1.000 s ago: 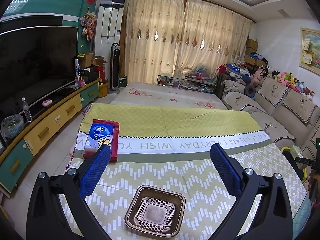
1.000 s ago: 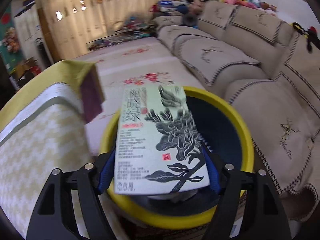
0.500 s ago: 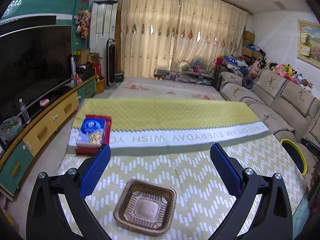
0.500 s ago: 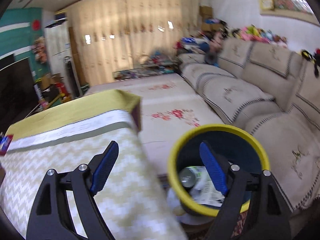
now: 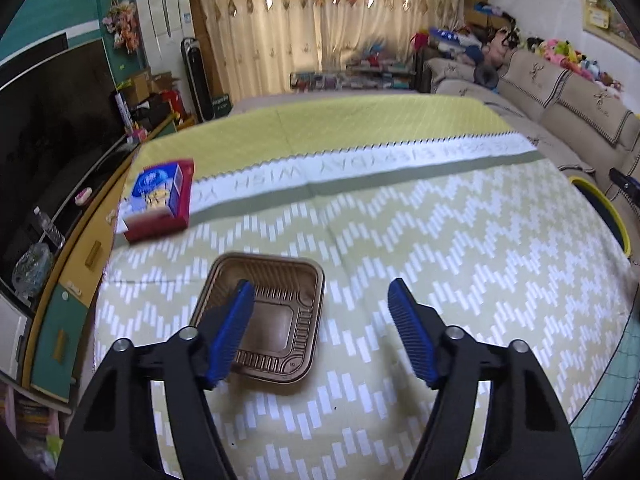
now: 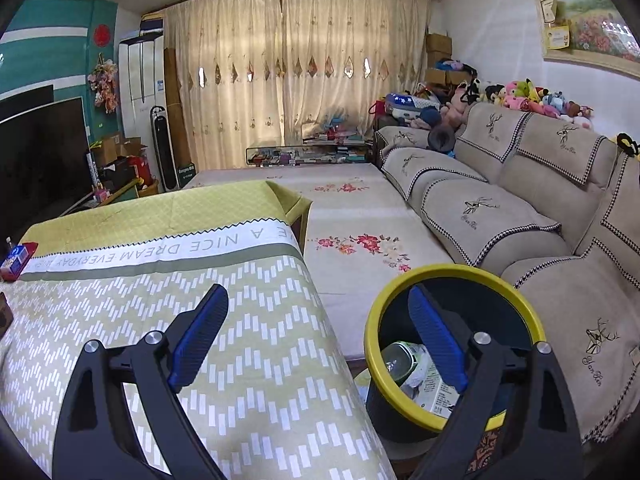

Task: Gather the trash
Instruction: 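Reach the left gripper to the brown plastic tray and grasp its rim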

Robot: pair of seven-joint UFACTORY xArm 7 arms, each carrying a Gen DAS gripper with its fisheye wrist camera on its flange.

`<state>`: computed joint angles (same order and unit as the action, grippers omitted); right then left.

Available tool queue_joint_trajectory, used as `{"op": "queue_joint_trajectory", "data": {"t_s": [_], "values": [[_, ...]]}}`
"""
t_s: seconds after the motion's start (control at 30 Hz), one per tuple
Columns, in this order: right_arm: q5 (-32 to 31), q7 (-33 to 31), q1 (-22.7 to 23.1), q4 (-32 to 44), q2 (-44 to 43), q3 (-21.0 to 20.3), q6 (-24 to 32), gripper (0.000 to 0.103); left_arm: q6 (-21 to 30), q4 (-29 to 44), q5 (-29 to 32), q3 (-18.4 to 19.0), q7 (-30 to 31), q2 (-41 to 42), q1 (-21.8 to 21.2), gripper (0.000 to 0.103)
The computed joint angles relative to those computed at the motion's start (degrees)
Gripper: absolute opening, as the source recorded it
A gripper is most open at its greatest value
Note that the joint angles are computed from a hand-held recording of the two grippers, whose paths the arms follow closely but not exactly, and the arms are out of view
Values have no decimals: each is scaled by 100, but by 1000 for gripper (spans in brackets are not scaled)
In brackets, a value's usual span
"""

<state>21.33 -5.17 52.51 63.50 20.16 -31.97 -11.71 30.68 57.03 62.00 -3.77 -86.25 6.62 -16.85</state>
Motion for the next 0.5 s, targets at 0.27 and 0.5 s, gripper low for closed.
{"op": "queue_joint_trajectory", "data": {"t_s": [0.27, 0.5], "values": [[-184, 67, -491, 108, 29, 431, 38, 87, 43, 224, -688, 84, 681, 313, -1, 38], [-344, 221, -530, 99, 18, 437, 59, 87, -56, 252, -834, 221, 767, 405, -45, 17]]}}
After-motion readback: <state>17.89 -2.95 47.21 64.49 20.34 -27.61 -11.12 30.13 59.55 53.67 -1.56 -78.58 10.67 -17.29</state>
